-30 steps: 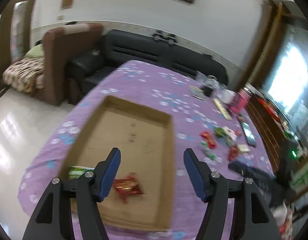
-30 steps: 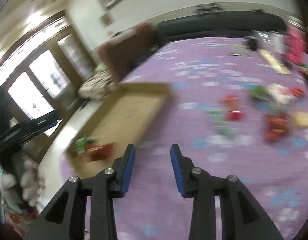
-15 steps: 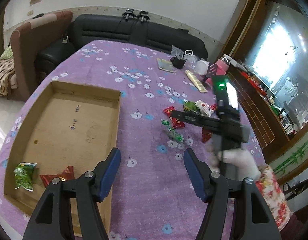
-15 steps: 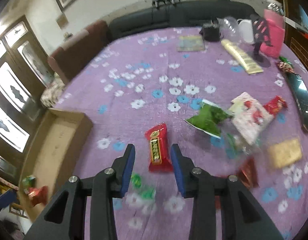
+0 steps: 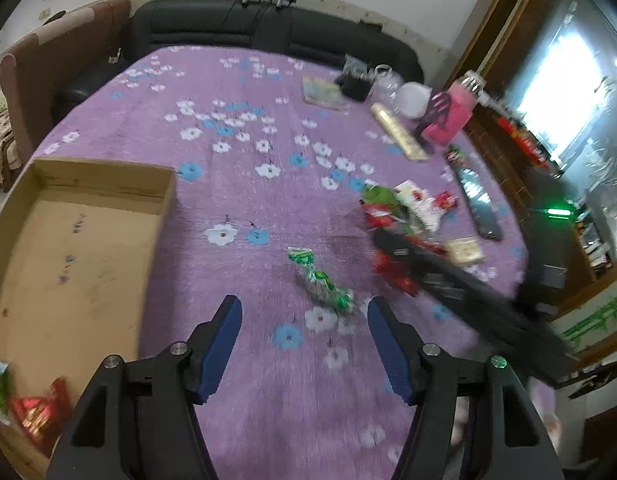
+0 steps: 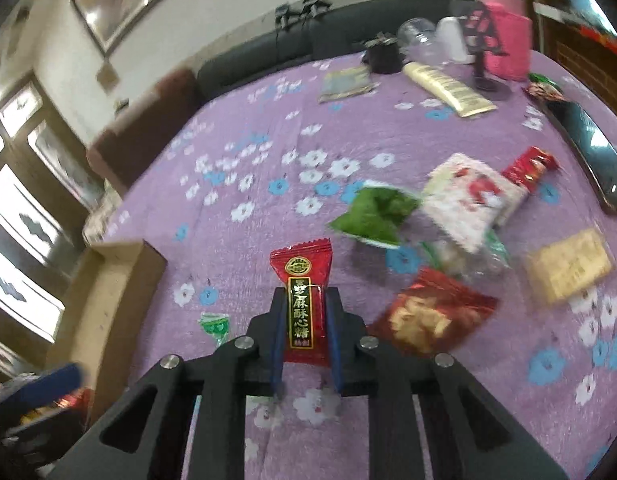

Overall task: Organize snacks
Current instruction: 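Grasp the green-wrapped candy with the left gripper while the right gripper grasps the red candy packet, then release the green candy and red packet into the cardboard tray with both grippers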

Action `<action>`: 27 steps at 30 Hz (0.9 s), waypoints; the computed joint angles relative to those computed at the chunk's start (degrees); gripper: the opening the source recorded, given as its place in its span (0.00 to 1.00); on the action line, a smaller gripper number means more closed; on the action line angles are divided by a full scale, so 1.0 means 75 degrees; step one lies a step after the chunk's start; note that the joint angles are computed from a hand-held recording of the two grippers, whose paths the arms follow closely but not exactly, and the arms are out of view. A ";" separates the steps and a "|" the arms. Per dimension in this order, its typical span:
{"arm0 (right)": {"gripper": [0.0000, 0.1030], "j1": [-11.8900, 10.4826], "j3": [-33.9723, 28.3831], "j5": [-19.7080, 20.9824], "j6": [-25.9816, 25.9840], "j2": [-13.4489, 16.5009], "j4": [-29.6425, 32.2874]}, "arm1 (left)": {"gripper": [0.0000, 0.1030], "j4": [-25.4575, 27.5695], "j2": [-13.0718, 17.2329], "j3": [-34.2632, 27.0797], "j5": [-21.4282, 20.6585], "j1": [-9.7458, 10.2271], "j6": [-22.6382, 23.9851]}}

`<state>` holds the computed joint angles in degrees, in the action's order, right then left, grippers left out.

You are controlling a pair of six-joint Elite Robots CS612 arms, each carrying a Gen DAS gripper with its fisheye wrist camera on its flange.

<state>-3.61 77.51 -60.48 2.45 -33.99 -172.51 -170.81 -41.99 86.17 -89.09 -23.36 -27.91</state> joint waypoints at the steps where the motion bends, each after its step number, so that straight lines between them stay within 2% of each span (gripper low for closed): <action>1: 0.17 -0.0052 0.0023 0.0118 0.0171 0.0005 -0.0155 | 0.66 0.0096 0.0110 -0.0154 0.0031 -0.0009 0.0005; 2: 0.17 -0.0110 0.0056 0.0270 0.0350 0.0007 -0.0330 | 0.65 0.0198 0.0182 -0.0271 0.0094 -0.0022 0.0014; 6: 0.17 -0.0201 0.0057 0.0540 0.0580 0.0046 -0.0591 | 0.50 0.0699 0.0475 -0.0727 0.0622 -0.0146 0.0407; 8: 0.17 -0.0200 0.0041 0.0545 0.0523 0.0052 -0.0567 | 0.37 0.0864 0.0578 -0.0881 0.0697 -0.0180 0.0649; 10: 0.17 -0.0195 0.0025 0.0537 0.0508 0.0056 -0.0563 | 0.19 0.0990 0.0648 -0.0959 0.0740 -0.0222 0.0819; 13: 0.17 -0.0194 0.0050 0.0490 0.0516 0.0047 -0.0614 | 0.19 0.0857 0.0671 -0.0927 0.0873 -0.0267 0.0935; 17: 0.17 -0.0187 0.0090 0.0424 0.0486 0.0031 -0.0708 | 0.19 0.0519 0.0550 -0.0729 0.0685 -0.0217 0.0714; 22: 0.17 -0.0166 0.0156 0.0459 0.0371 0.0012 -0.0906 | 0.19 -0.0368 0.0106 -0.0033 0.0331 -0.0021 0.0146; 25: 0.17 -0.0159 0.0188 0.0630 0.0261 0.0000 -0.0953 | 0.19 -0.0872 -0.0271 0.0522 0.0463 0.0100 -0.0007; 27: 0.17 -0.0172 0.0220 0.0942 0.0253 -0.0016 -0.0997 | 0.19 -0.1119 -0.0477 0.0826 0.0589 0.0188 -0.0071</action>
